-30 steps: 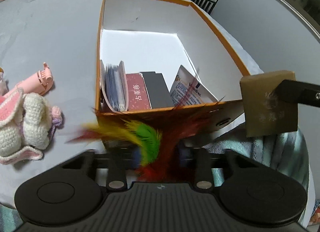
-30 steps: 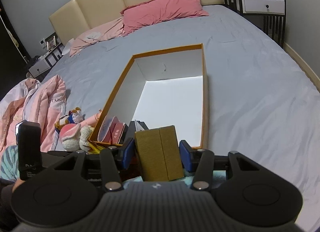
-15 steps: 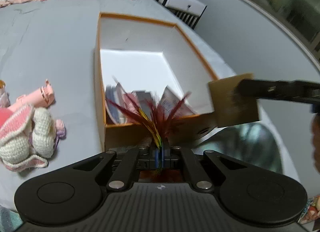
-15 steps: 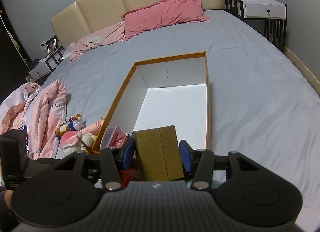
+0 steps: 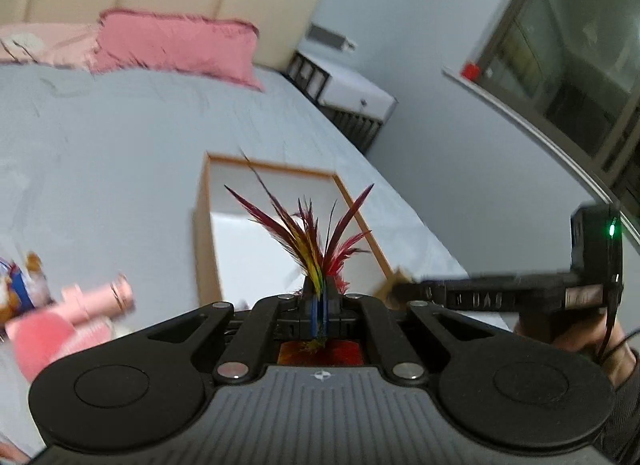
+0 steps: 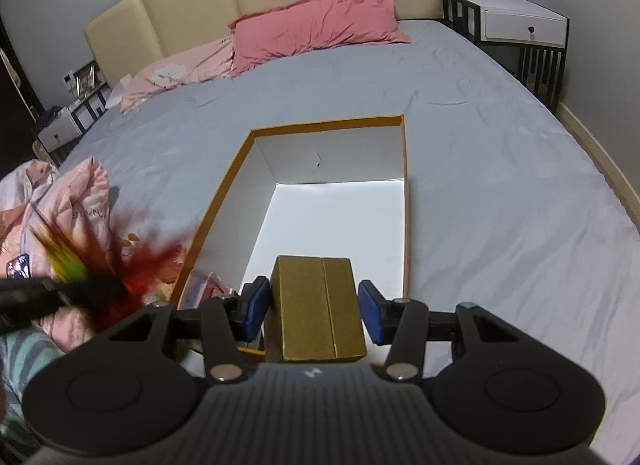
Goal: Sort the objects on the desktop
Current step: 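Grasp the red feather toy with the left tool while the right carries the gold box, then lower the gold box into the orange box with the right tool while the left holds the feather toy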
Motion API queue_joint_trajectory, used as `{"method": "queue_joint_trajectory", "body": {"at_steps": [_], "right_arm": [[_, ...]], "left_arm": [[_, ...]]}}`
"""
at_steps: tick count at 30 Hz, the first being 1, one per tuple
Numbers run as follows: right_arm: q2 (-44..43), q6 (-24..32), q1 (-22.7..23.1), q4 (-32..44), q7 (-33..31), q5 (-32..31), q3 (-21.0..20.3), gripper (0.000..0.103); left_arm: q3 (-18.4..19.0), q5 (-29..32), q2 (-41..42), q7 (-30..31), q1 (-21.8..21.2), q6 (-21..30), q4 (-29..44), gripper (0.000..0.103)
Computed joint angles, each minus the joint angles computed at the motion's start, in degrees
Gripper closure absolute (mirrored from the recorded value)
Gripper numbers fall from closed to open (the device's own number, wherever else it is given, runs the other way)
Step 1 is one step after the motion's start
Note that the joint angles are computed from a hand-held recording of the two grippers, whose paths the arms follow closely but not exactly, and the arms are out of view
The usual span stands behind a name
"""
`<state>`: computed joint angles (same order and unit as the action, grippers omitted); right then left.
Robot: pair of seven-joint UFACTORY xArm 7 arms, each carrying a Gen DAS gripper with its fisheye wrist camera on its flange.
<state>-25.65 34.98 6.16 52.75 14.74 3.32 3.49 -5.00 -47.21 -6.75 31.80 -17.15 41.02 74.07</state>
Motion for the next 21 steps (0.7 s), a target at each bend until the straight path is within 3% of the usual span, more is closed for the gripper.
{"method": "queue_joint_trajectory", "body": {"at_steps": [11,21], "right_arm": [[8.4,7.4,-1.0,8.4,-1.4,-3.1,0.3,0.053],[12.4,10.3,-1.8,11.4,0.8,-6.6,0.5,0.054]], "left_arm": [[-1.9,0.7,6.1,-1.5,1.0,-4.4,6.0,0.101],[-2.5,-1.3,8.5,-0.9,2.8,-2.7,7.9,0.101]]}}
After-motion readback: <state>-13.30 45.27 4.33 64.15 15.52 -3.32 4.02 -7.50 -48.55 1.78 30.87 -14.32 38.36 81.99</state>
